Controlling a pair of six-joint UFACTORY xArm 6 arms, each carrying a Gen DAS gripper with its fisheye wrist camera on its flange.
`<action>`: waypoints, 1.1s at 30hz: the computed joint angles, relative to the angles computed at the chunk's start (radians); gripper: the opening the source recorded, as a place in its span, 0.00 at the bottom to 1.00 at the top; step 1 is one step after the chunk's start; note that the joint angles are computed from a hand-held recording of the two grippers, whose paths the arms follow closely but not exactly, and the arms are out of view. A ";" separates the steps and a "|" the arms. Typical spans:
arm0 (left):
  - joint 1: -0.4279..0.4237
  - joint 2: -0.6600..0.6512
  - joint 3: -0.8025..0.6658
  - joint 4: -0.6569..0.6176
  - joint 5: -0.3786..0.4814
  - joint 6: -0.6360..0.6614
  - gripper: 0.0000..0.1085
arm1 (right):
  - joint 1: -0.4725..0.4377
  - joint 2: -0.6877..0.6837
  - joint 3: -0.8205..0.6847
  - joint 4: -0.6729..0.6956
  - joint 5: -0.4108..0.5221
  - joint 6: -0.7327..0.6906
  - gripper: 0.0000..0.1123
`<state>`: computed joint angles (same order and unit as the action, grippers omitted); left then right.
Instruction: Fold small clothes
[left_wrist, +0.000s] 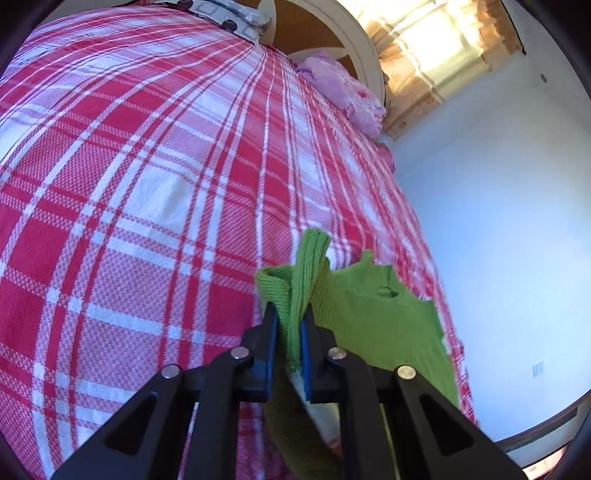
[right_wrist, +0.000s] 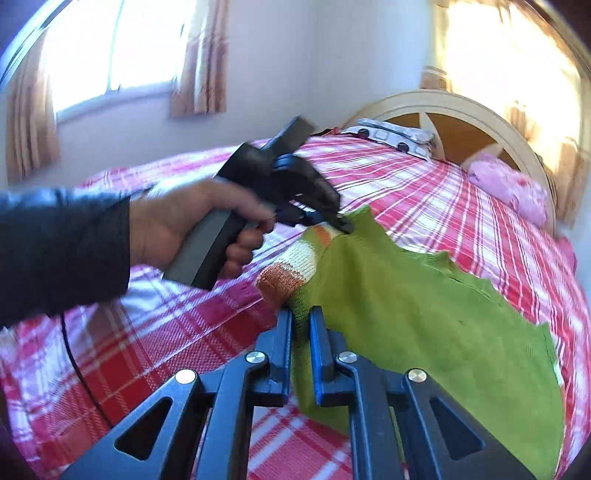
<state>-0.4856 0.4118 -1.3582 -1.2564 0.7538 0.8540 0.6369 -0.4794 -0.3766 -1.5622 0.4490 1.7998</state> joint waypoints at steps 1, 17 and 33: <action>-0.003 -0.006 0.002 -0.017 -0.003 0.008 0.10 | -0.016 -0.031 0.021 -0.006 -0.015 0.012 0.07; -0.081 -0.055 0.073 0.147 -0.201 -0.082 0.13 | -0.217 -0.178 0.126 -0.201 -0.237 0.199 0.00; -0.089 -0.084 0.131 0.092 -0.264 0.147 0.76 | 0.101 0.211 -0.080 0.039 0.106 -0.154 0.69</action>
<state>-0.5749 0.3275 -1.2269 -1.1645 0.4894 1.0009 0.7378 -0.2687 -0.4561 -1.5229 0.5552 1.6462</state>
